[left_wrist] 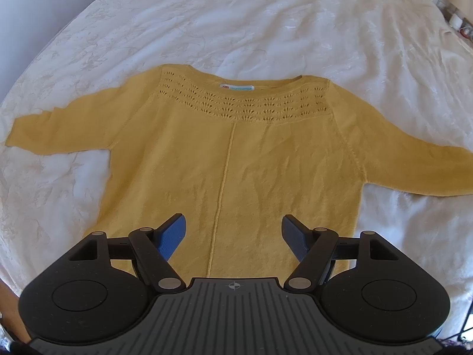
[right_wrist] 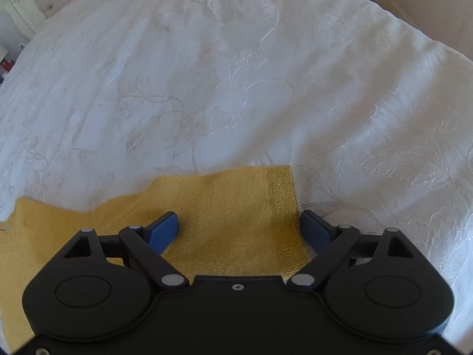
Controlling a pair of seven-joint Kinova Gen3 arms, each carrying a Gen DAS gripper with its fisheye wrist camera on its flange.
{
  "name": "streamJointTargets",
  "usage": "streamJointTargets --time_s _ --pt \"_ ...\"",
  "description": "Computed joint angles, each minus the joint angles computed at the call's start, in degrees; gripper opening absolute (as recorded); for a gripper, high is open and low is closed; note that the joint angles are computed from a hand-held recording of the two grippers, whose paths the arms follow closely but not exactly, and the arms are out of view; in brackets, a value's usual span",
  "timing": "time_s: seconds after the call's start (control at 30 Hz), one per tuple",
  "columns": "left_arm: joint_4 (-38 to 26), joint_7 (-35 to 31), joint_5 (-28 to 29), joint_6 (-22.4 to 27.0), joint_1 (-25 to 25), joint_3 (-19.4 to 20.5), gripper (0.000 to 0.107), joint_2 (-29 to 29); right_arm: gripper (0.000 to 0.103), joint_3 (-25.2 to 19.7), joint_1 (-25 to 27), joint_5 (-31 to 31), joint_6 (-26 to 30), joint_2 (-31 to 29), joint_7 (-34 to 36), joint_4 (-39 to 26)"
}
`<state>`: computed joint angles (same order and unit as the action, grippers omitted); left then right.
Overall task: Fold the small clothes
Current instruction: 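Move the right tool to a sleeve cuff and close on it, then lift the cuff with the right tool, fold the sleeve across the front, release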
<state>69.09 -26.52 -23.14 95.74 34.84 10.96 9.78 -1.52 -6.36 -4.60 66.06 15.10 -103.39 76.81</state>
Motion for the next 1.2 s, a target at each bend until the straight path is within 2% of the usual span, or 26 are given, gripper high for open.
streamJointTargets --time_s 0.07,0.13,0.17,0.2,0.23,0.43,0.57,0.73,0.87,1.03,1.2 --pt "0.65 0.32 0.21 -0.22 -0.12 -0.06 0.071 -0.53 0.075 -0.19 -0.94 2.09 -0.06 -0.13 -0.24 -0.04" --pt "1.51 0.56 0.67 -0.80 -0.50 -0.01 0.071 -1.25 0.048 0.93 -2.03 2.53 0.16 -0.30 -0.38 -0.30" --pt "1.91 0.54 0.85 -1.08 -0.71 0.08 0.071 -1.56 0.039 0.36 -0.99 1.35 0.15 -0.47 -0.45 -0.40" --pt "2.41 0.44 1.01 -1.40 -0.92 0.21 0.071 -1.96 0.016 -0.21 0.34 -0.77 0.31 -0.45 -0.32 -0.68" --pt "2.94 0.28 1.10 -1.75 -1.12 0.36 0.071 -2.41 0.013 -0.48 0.99 -2.26 0.62 -0.44 -1.12 -1.09" --pt "7.33 -1.32 0.95 -5.05 -3.45 1.09 0.071 -6.23 0.013 -1.61 -2.12 -3.52 -2.13 -4.40 -4.66 -1.65" --pt "11.23 -3.80 0.84 -7.22 -6.24 1.46 0.071 -9.11 0.013 -3.28 -6.31 -2.48 -2.49 -5.60 -8.39 -5.23" --pt "19.24 -12.20 4.39 -15.11 -12.02 -0.17 0.071 -16.36 0.013 -5.62 -13.76 0.55 -3.28 -5.24 -16.14 -10.22" --pt "24.04 -17.91 7.58 -18.05 -16.63 -3.08 0.071 -21.64 0.013 -7.40 -20.32 2.23 -5.58 -2.51 -21.90 -14.23" --pt "27.24 -25.85 9.98 -17.61 -21.60 -7.40 0.071 -25.68 0.013 -8.10 -28.99 5.25 -8.07 3.44 -26.21 -20.32" --pt "29.98 -34.45 12.17 -17.99 -25.76 -12.51 0.071 -29.11 0.013 -8.53 -34.31 3.18 -11.31 10.38 -27.86 -25.37"
